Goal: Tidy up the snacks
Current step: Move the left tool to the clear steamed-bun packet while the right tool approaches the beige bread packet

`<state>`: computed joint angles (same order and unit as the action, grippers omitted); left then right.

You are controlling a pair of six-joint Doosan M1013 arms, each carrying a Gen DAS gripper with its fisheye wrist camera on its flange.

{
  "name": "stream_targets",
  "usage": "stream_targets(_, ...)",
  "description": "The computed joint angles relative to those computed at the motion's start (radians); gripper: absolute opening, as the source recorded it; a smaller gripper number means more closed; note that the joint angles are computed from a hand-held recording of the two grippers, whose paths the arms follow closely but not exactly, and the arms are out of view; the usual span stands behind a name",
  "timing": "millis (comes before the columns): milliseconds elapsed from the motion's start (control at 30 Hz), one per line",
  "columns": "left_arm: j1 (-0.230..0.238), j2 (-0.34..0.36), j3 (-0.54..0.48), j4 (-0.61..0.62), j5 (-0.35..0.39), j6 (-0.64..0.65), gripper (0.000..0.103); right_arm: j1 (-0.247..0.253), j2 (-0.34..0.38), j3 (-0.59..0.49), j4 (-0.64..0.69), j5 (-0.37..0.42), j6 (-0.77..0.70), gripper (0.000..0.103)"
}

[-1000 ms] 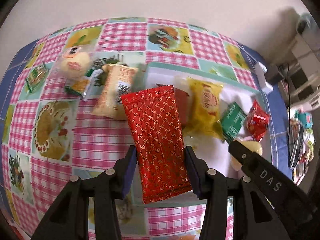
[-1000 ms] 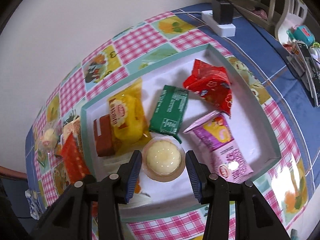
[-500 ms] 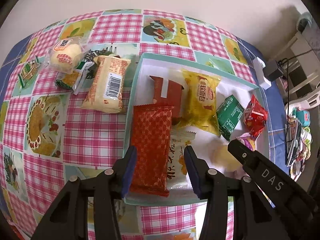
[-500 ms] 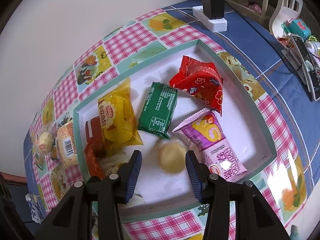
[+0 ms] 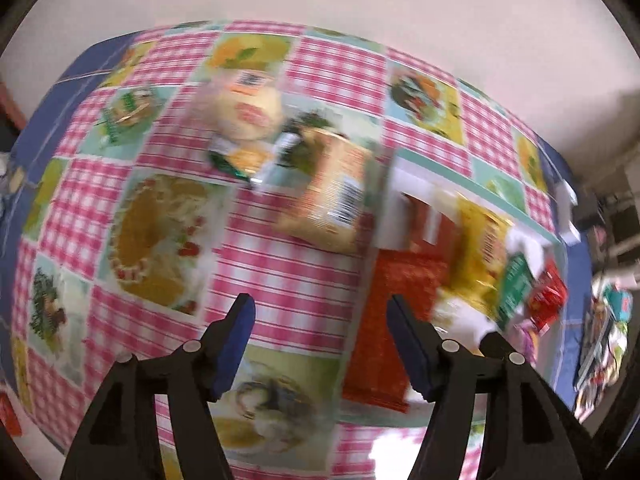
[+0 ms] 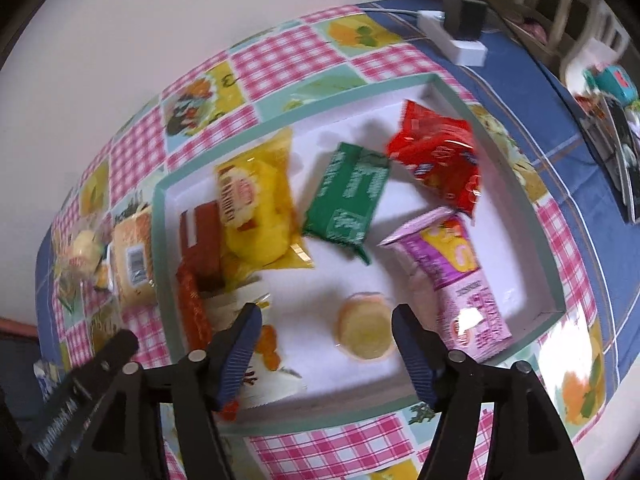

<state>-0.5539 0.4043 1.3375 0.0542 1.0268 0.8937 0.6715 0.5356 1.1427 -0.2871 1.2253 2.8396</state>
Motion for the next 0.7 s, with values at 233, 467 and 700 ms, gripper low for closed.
stream_targets(233, 0.034, -0.016, 0.030, 0.054, 0.001, -0.122, 0.082, 0.023, 0.036, -0.058, -0.017, 0.003, -0.077, 0.089)
stream_targets(467, 0.067, -0.032, 0.056, 0.108, 0.015, -0.215, 0.083, 0.041, 0.065, -0.106, -0.034, 0.016, -0.124, 0.103)
stream_targets(700, 0.096, -0.044, 0.075, 0.149, 0.025, -0.270, 0.087, 0.057, 0.091, -0.148, -0.042, 0.005, -0.175, 0.103)
